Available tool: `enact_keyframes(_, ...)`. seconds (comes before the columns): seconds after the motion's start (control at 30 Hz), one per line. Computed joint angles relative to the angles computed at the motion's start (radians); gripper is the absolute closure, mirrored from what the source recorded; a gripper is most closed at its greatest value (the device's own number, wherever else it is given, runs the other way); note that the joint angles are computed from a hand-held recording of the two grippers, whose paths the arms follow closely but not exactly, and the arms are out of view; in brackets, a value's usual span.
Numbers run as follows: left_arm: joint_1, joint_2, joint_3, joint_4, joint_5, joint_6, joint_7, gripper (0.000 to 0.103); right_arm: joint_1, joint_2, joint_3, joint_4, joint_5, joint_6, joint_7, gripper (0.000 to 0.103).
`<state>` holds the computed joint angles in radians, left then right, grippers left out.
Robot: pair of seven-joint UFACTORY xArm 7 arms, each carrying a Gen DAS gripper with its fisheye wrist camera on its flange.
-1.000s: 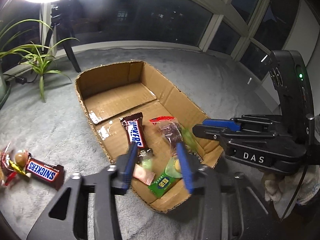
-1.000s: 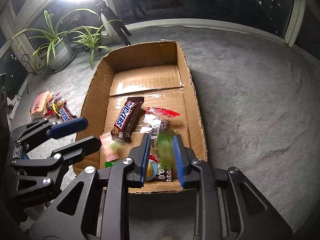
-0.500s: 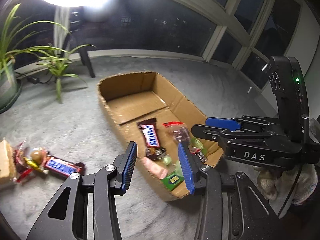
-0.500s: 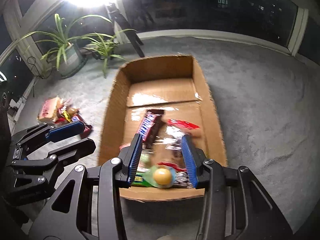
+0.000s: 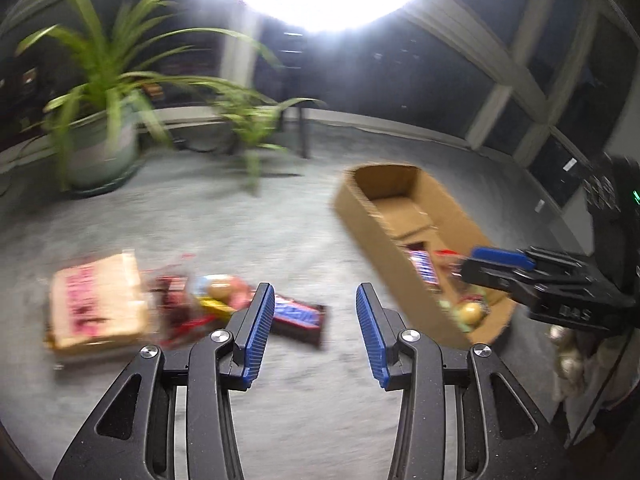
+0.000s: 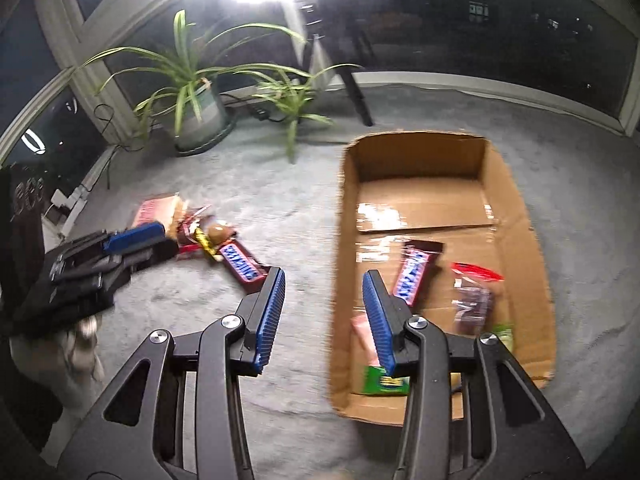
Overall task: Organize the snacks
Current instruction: 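Move both grippers to the bread loaf bag and grasp it together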
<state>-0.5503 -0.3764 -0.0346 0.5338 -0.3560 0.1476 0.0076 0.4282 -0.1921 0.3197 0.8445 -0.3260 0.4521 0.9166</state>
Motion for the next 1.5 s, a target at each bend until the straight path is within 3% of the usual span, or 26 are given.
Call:
enact_keyframes(0.13, 0.063, -0.016, 0.076, 0.002, 0.012, 0.063, 0.059, 0.062, 0.010, 0.032, 0.016, 0.030, -0.020, 0.009, 0.028, 0.061)
enact_keyframes(0.23, 0.064, 0.006, 0.167, 0.033, -0.064, 0.111, 0.162, 0.062, 0.023, 0.044, 0.018, 0.036, -0.030, 0.014, 0.052, 0.061)
enact_keyframes(0.33, 0.119, 0.056, 0.200, 0.085, -0.104, 0.150, 0.232, 0.062, 0.039, 0.051, 0.020, 0.037, -0.035, 0.028, 0.074, 0.061)
enact_keyframes(0.67, 0.277, 0.264, 0.157, 0.243, -0.149, 0.227, 0.347, 0.062, 0.062, -0.036, 0.039, -0.011, -0.050, 0.142, 0.144, 0.061)
enact_keyframes(0.73, 0.297, 0.288, 0.155, 0.265, -0.212, 0.276, 0.410, 0.064, 0.058, -0.058, 0.042, -0.027, -0.044, 0.154, 0.153, 0.061)
enact_keyframes(0.87, 0.346, 0.282, 0.110, 0.245, -0.202, 0.304, 0.443, 0.065, 0.051, -0.088, 0.042, -0.059, -0.014, 0.150, 0.157, 0.061)
enact_keyframes(1.0, 0.379, 0.227, 0.070, 0.192, -0.257, 0.318, 0.484, 0.065, 0.046, -0.075, 0.046, -0.058, -0.001, 0.125, 0.147, 0.061)
enact_keyframes(1.23, 0.360, 0.102, 0.079, 0.067, -0.354, 0.338, 0.516, 0.065, 0.062, 0.015, 0.053, -0.004, -0.010, 0.046, 0.138, 0.061)
enact_keyframes(1.4, 0.313, -0.011, 0.080, -0.038, -0.407, 0.330, 0.479, 0.065, 0.099, 0.099, 0.037, 0.045, 0.003, -0.019, 0.124, 0.061)
enact_keyframes(1.5, 0.267, -0.087, 0.075, -0.113, -0.430, 0.278, 0.424, 0.065, 0.131, 0.148, 0.021, 0.058, 0.064, -0.088, 0.091, 0.061)
